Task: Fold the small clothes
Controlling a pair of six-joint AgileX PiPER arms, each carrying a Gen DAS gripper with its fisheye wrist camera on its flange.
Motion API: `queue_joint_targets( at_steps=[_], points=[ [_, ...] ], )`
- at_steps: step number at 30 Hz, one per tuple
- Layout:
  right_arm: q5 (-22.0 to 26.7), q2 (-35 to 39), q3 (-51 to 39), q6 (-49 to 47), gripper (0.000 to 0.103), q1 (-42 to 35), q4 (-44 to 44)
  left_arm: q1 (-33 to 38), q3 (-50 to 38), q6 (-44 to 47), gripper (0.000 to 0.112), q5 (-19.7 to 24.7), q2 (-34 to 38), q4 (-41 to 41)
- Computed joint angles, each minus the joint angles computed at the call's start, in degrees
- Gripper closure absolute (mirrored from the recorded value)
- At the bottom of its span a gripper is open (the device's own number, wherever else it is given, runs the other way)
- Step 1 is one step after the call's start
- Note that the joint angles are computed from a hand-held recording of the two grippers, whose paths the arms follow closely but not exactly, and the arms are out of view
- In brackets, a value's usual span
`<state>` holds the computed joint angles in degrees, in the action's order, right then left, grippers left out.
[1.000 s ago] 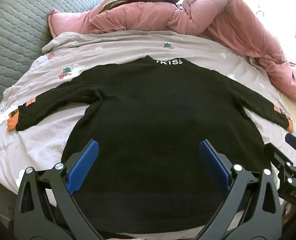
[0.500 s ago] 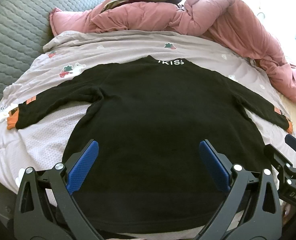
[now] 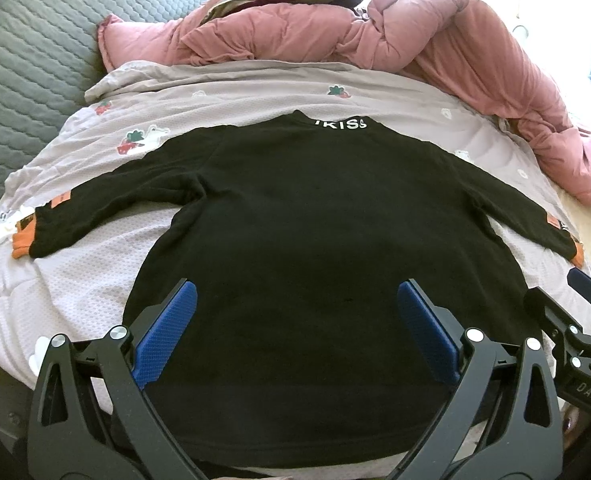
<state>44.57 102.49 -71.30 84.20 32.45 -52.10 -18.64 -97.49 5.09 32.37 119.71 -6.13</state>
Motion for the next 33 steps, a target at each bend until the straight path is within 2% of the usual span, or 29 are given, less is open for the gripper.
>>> queue_joint_targets(
  at_steps=[22,33],
  points=[
    [-1.8,-0.8,1.0,0.3,0.004,-2.5,-1.0,-1.0,-1.8,-2.0,0.018,0.3,1.9,2.2],
    [-5.1,-1.1,2.8,0.4,0.004,-6.7,-1.3,-2.3,-10.5,-3.5,0.018,4.5,7.0,3.6]
  ],
)
